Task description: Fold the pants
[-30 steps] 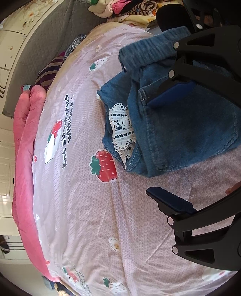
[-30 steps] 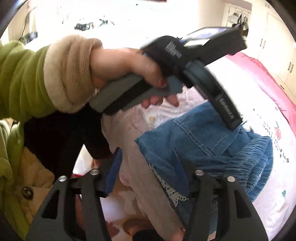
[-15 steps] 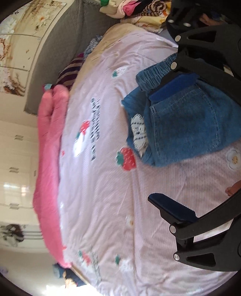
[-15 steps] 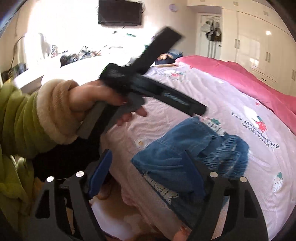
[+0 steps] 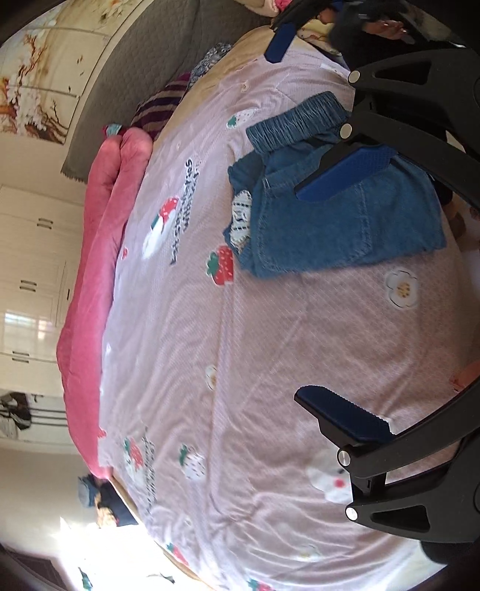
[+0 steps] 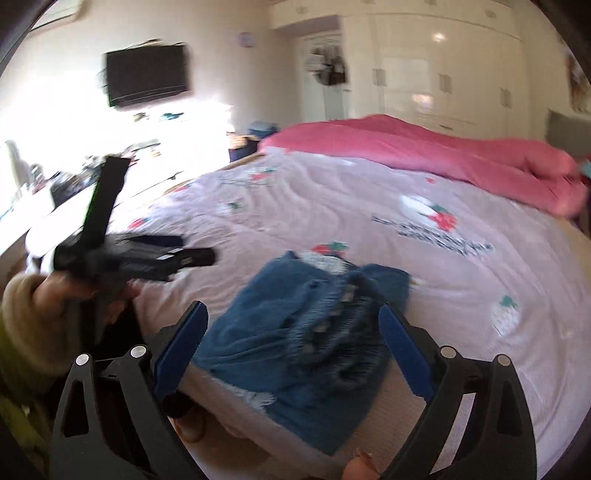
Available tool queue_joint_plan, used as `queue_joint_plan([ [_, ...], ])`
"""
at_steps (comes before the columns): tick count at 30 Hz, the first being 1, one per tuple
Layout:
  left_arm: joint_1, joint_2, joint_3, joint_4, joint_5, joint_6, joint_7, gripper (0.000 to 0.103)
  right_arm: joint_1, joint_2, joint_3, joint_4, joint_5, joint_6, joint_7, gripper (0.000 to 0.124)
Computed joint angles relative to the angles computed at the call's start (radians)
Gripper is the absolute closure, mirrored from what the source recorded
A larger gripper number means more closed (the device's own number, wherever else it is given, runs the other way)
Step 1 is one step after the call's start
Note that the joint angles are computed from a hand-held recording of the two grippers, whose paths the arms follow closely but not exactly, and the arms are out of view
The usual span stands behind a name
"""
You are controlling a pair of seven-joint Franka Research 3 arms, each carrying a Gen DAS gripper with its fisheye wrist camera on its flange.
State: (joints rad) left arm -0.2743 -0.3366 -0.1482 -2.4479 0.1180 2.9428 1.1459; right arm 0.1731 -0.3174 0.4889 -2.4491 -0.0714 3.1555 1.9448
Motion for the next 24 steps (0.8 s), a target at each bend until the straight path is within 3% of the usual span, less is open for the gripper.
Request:
queue_joint_plan([
  [3, 0.022, -0.015, -0.02, -0.018, 0.02, -0.005, -0.042, 0.01, -0.104, -0.029, 0.08, -0.005, -0.024, -0.036, 0.088, 0.029],
  [5, 0.015, -0.02, -0.017, -0.026, 0.02, -0.018, -0.045, 0.01, -0.111, -0.032, 0.08, -0.007, -0.03, -0.063, 0.131, 0.029],
  [12, -0.003, -0.032, -0.023, -0.051, 0.031, -0.043, -0.045, 0.01, -0.039, -0.007, 0.001, -0.008, -0.063, -0.122, 0.214, 0.028],
  [24, 0.008, 0.003, -0.056, -0.026, 0.088, -0.06, -0.072, 0.01, 0.038, 0.075, -0.08, 0.047, -0.104, -0.129, 0.316, 0.026],
])
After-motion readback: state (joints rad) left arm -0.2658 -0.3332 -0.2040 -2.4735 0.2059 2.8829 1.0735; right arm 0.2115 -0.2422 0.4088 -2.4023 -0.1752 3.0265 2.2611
